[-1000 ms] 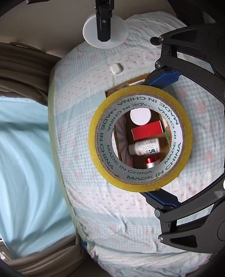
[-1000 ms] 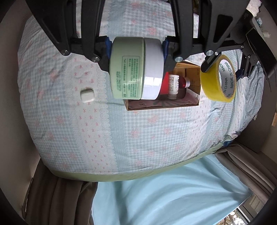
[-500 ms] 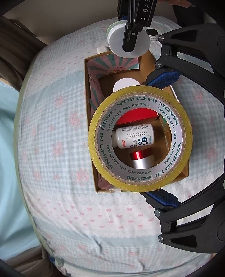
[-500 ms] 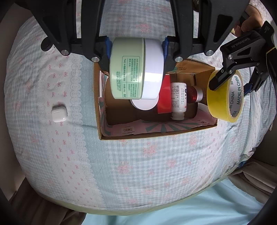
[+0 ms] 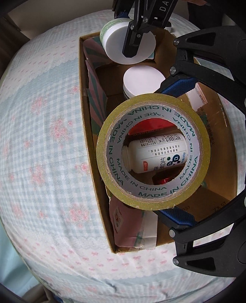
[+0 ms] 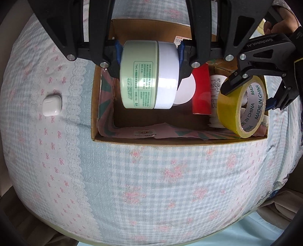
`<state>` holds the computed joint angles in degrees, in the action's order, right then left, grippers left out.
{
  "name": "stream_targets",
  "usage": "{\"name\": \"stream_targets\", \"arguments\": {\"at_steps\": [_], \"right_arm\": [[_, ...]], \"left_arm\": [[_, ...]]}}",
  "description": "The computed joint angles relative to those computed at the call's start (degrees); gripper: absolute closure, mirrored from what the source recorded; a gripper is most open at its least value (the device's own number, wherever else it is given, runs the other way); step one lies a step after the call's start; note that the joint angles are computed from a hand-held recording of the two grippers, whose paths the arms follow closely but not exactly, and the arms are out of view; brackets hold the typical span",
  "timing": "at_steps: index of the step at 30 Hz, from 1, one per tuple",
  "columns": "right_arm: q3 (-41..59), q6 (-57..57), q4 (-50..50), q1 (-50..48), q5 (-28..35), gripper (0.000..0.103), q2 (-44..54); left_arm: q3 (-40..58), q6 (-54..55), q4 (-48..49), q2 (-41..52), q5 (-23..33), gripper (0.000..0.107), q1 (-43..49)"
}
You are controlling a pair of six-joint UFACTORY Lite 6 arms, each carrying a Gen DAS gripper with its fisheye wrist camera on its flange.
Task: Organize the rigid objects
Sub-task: 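Carry the tape and green jar into the cardboard box and open both tools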
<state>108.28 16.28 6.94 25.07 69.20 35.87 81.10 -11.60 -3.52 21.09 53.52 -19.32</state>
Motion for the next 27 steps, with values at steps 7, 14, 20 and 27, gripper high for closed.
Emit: {"name": "stream_targets", "arguments": {"at_steps": [7, 14, 20, 27], "right_arm": [[-2.4, -2.7, 4.0, -1.6, -2.6, 0.049, 0.6], [-8.5, -4.0, 5.8, -2.6, -6.2, 0.0, -4.8], [-10.1, -2.9, 4.5, -1.4, -6.2, 0.0, -8.5], [-12.8, -1.1, 3.1, 0.0, -5.3, 0.0, -15.6]], "left_arm": [[0.8, 1.2, -0.5, 0.3, 2.0, 0.004, -0.4], [-2.4, 1.2, 1.7, -4.4, 1.5, 0.004, -1.9], [-4.1, -1.5, 1.8, -9.0, 2.1, 0.004, -2.7], [-4.8, -5.9, 4.7, -16.4, 6.1, 0.004, -5.6]]}}
